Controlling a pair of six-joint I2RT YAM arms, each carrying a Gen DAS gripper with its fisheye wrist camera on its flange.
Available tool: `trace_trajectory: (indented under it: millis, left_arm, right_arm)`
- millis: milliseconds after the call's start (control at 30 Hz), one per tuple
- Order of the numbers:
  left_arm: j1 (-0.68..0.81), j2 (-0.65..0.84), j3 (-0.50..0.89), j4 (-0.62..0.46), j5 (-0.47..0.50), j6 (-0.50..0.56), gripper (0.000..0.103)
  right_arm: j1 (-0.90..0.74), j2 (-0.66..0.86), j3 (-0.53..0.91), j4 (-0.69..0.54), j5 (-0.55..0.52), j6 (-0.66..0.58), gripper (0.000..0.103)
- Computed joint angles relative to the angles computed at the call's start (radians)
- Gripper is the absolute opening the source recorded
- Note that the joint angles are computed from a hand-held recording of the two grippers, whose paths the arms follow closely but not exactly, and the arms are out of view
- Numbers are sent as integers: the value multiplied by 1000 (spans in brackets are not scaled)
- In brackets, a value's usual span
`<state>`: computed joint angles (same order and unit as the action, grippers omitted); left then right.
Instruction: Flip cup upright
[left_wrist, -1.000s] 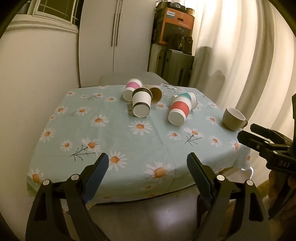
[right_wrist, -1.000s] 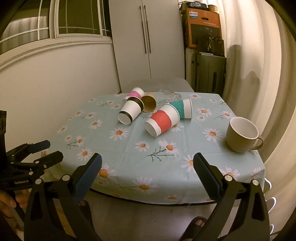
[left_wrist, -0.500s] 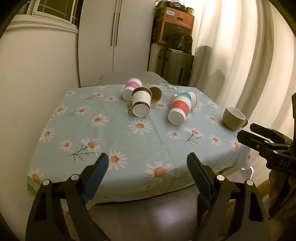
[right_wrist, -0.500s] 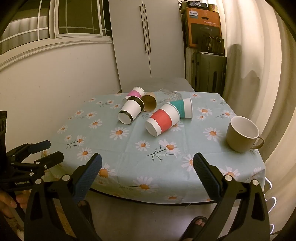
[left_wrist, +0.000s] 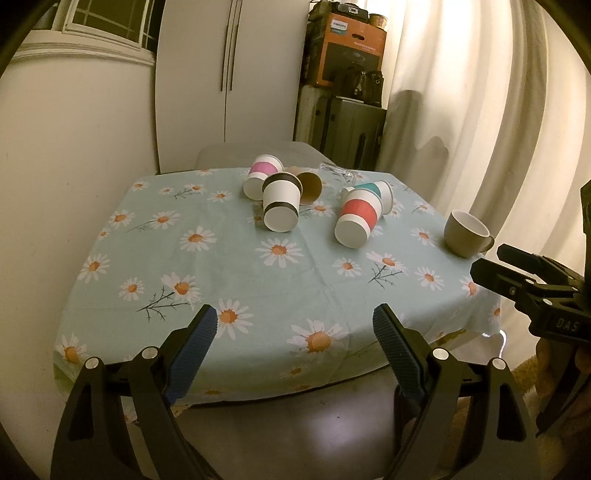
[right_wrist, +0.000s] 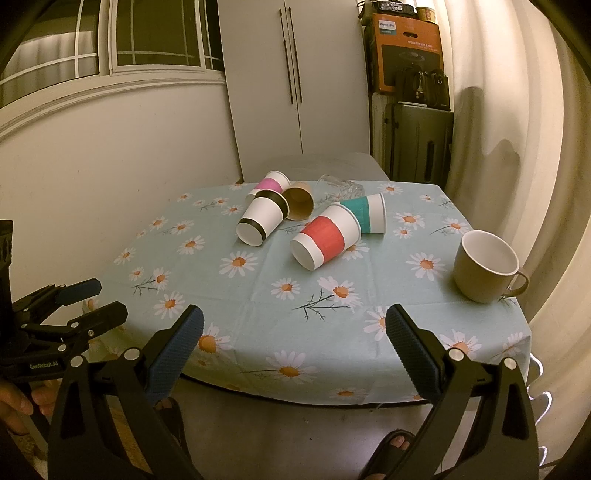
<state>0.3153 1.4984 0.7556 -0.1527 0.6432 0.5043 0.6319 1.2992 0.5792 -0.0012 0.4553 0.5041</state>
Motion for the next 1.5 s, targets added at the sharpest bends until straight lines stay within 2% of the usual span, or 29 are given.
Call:
trace_trajectory:
  millis: [1500]
  left_arm:
    - [-10,-2,-3,-3,-2,5,84]
  right_arm:
    - [-22,37,11,7,-39,1,98]
